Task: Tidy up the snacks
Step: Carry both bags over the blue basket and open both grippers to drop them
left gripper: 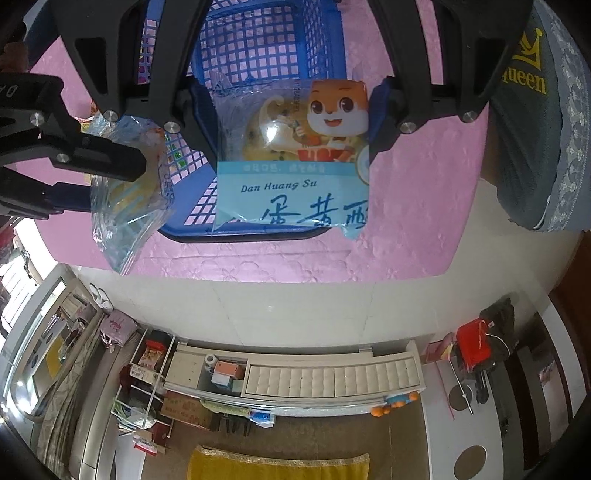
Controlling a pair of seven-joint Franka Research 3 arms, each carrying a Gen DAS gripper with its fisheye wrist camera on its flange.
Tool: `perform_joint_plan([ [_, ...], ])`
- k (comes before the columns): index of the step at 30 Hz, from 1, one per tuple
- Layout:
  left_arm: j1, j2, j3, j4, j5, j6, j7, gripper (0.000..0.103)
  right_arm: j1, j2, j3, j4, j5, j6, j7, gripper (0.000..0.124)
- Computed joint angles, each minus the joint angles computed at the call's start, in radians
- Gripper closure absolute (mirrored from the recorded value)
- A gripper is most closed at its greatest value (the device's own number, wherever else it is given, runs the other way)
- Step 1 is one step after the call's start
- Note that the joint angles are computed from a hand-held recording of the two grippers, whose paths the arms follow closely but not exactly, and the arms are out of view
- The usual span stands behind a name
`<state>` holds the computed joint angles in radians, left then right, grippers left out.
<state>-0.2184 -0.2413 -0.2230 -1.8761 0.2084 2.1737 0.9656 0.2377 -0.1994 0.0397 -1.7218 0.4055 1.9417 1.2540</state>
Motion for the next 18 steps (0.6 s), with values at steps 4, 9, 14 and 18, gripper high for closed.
perform_joint_plan([
  [4, 0.001, 0.007, 0.008, 0.0, -0.017, 0.004, 0.007, 0.038, 0.004, 0.042, 0.009, 0.05, -0.019, -0.033, 0.032, 0.063],
  [9, 0.005, -0.005, 0.008, -0.016, -0.018, 0.009, 0.005, 0.032, 0.001, 0.065, 0.003, 0.071, -0.002, -0.04, 0.054, 0.056],
  [14, 0.001, -0.04, 0.003, -0.028, -0.009, -0.001, 0.005, 0.031, -0.006, 0.003, 0.004, 0.004, -0.027, 0.053, 0.039, 0.038],
  [18, -0.008, -0.068, -0.01, -0.022, -0.002, -0.012, -0.008, 0.031, -0.014, -0.048, -0.009, -0.04, -0.035, 0.068, 0.031, 0.038],
])
